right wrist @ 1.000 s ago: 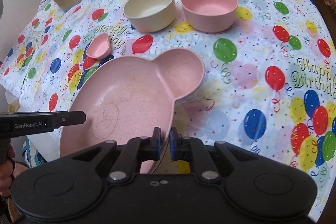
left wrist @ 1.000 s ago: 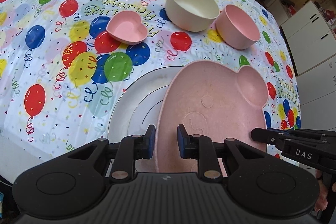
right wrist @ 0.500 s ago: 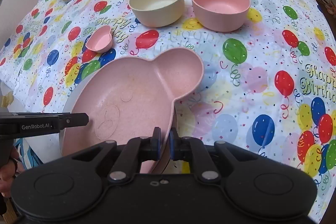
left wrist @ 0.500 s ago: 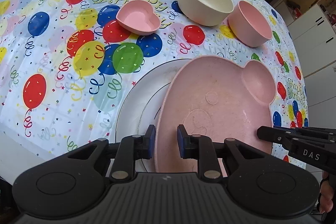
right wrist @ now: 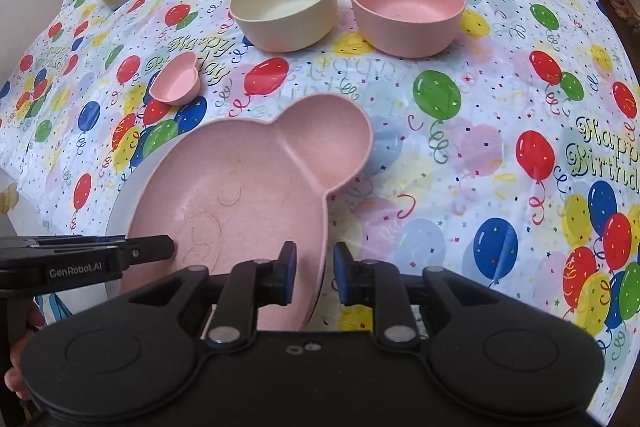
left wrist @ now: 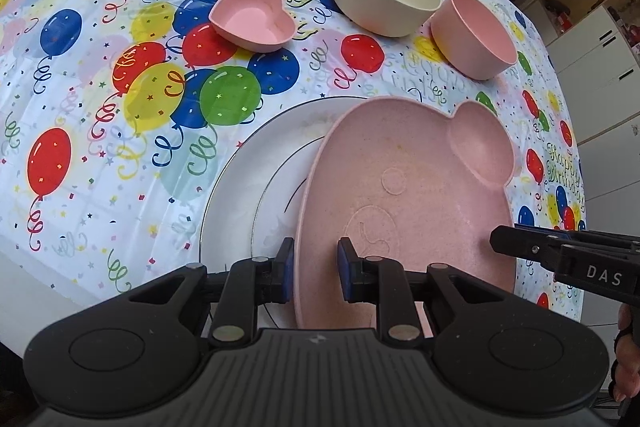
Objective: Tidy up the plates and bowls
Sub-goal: 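Open both grippers and lift them off the bear plate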
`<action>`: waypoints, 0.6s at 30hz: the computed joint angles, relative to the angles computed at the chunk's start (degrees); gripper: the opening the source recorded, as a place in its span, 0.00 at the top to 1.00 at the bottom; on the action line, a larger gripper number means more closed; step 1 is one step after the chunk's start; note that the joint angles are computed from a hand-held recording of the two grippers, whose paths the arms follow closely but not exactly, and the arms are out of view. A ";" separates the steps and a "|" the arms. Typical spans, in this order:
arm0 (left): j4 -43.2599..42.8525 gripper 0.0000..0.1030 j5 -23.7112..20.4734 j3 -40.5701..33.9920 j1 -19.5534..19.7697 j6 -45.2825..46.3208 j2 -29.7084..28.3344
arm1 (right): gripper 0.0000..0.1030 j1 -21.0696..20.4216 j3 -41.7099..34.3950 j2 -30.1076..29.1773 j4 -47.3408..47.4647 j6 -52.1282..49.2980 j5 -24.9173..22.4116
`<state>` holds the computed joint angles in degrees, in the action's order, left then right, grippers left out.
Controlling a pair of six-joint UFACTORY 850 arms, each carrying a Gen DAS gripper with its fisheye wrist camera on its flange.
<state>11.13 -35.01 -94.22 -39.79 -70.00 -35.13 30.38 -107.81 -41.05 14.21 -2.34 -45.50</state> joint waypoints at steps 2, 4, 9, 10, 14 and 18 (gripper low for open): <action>0.58 0.79 -0.27 -0.04 -0.05 -0.21 0.06 | 0.78 -0.18 0.24 0.27 0.54 -0.38 0.05; 0.81 0.79 -0.08 0.20 -0.07 -0.48 0.30 | 0.76 -0.32 0.76 0.77 0.98 -0.53 0.32; 2.99 0.79 -0.56 0.56 -0.61 -1.98 1.11 | 0.70 -0.57 2.12 2.15 2.89 -2.13 0.93; 3.36 0.78 -0.68 0.61 -0.70 -2.25 1.30 | 0.70 -0.56 2.37 2.46 3.22 -2.46 1.09; 6.86 0.70 -0.72 0.86 -1.34 -4.10 2.44 | 0.67 -0.58 3.70 4.00 4.67 -4.07 2.15; 12.76 0.44 -1.16 0.28 -2.26 -7.52 3.31 | 0.65 -0.55 5.14 5.86 5.77 -5.77 3.79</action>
